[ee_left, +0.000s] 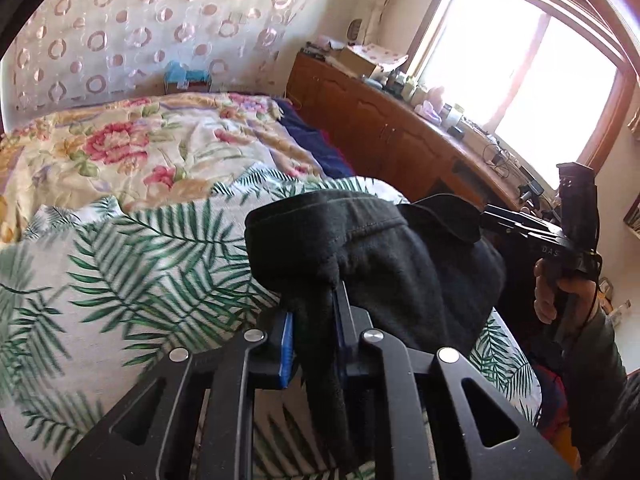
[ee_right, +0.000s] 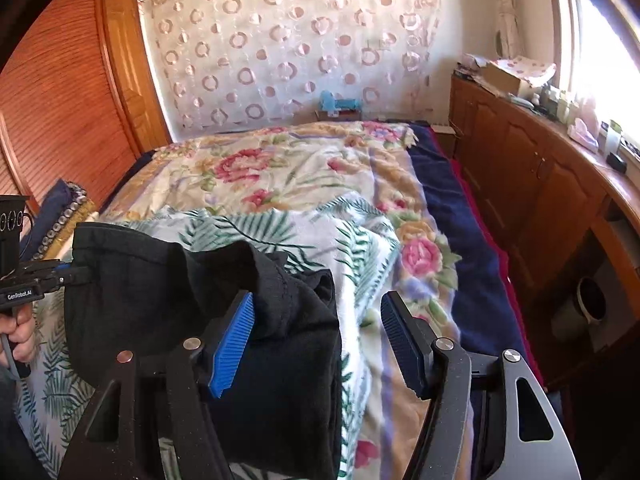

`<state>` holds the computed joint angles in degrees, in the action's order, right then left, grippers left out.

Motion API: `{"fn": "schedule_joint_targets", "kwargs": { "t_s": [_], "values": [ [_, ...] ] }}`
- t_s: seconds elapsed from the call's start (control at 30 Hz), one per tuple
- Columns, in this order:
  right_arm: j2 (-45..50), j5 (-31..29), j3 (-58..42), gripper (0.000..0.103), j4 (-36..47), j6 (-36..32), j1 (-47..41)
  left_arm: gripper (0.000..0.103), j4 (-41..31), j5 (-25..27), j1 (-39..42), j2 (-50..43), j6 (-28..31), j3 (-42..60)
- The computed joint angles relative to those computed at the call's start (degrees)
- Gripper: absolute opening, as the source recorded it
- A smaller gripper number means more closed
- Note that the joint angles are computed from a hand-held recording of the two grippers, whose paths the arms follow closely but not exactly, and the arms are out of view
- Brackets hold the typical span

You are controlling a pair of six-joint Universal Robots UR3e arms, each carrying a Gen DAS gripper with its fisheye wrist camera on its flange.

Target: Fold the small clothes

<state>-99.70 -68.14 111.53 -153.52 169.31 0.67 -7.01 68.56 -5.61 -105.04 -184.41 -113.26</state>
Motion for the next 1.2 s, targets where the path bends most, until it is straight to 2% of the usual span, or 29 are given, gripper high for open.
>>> {"fn": "schedule_joint_targets", "kwargs": {
  "t_s": [0.17,0.27,0.43,0.53,0.63,0.73,0.9,0.93,1.0,1.2],
  "values": [
    [-0.2,2.8,1.6,0.068,-2.3,-2.9,1.4,0.017,0.2,1.6,2.4,2.8,0.8,-2.9],
    [2.1,3.5,0.3,0.069,-0.9,-5.2,3.4,0.017,0.6,2.4,3.6,3.5,1.5,-4.8],
    [10.7,-1.4,-6.8,0.069,2.0,-8.3,8.6,0.017,1.6,3.2,4.1,3.0,1.9,-6.3],
    [17.9,-3.1,-14.3,0.069,2.4,-5.5,9.3,0.017,2.0,4.1,3.6,1.7,2.0,-5.7],
    [24.4,-9.7,-22.8,0.069,1.8,1.5,10.1,0.017,1.9,4.1,3.9,1.2,2.0,-5.7],
    [24.8,-6.2,-24.5,0.069,2.6,3.2,8.5,0.017,1.7,4.1,4.0,0.5,1.8,-5.4],
    [21.9,-3.0,-18.6,0.069,1.4,1.4,7.9,0.018,1.9,4.6,3.6,-0.8,1.7,-5.0],
    [21.7,-2.8,-17.9,0.07,1.5,1.0,7.9,0.018,1.9,4.7,3.5,-1.0,1.6,-4.8],
    [21.2,-1.9,-16.3,0.082,2.4,0.1,7.5,0.018,2.1,5.0,3.3,-1.5,1.5,-4.6],
    [26.2,2.2,-20.5,0.082,6.8,0.9,5.5,0.018,1.9,5.3,3.1,-1.7,1.5,-4.4]
  ]
}}
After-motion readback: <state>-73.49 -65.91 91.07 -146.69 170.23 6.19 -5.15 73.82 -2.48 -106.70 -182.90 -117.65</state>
